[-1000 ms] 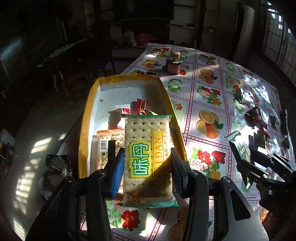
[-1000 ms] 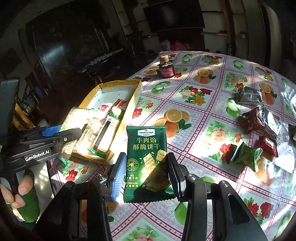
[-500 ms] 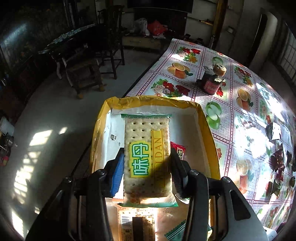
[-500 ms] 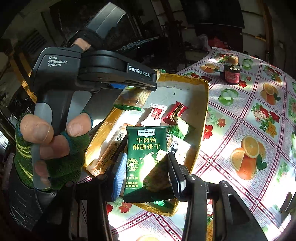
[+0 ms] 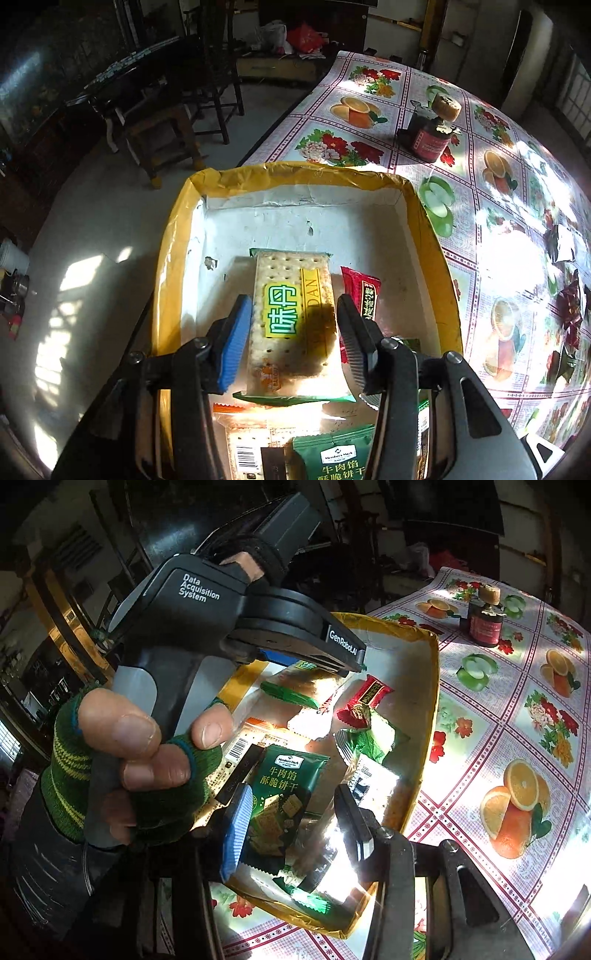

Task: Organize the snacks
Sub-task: 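Open both tools to drop the cracker packs into the tray, then move the left tool to the green snack bag while the right tool reaches a green chip bag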

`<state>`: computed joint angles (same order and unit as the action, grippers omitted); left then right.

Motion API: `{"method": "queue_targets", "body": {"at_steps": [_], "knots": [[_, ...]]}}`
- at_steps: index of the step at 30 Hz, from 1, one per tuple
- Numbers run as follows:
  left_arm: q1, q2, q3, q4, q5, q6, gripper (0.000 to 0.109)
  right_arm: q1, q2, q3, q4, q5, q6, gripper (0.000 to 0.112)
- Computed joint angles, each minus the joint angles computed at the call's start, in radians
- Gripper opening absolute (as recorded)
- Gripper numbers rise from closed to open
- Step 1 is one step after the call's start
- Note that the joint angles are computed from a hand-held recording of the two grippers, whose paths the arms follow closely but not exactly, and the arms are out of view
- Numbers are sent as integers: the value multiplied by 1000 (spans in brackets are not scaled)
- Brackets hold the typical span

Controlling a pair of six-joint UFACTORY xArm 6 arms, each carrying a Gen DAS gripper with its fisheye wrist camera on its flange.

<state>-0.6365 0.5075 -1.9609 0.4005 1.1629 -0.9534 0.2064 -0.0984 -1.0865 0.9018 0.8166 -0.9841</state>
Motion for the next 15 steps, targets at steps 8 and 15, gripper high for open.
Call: {"method": "queue_targets", "body": {"at_steps": [8,15], "knots": [[-88,-35,25,107,29,-117,63,-118,-94,81,25,-23,2,58],[-208,-9,-58,211,84,-182,76,-236,-148,156,-18,-84,44,59]]}}
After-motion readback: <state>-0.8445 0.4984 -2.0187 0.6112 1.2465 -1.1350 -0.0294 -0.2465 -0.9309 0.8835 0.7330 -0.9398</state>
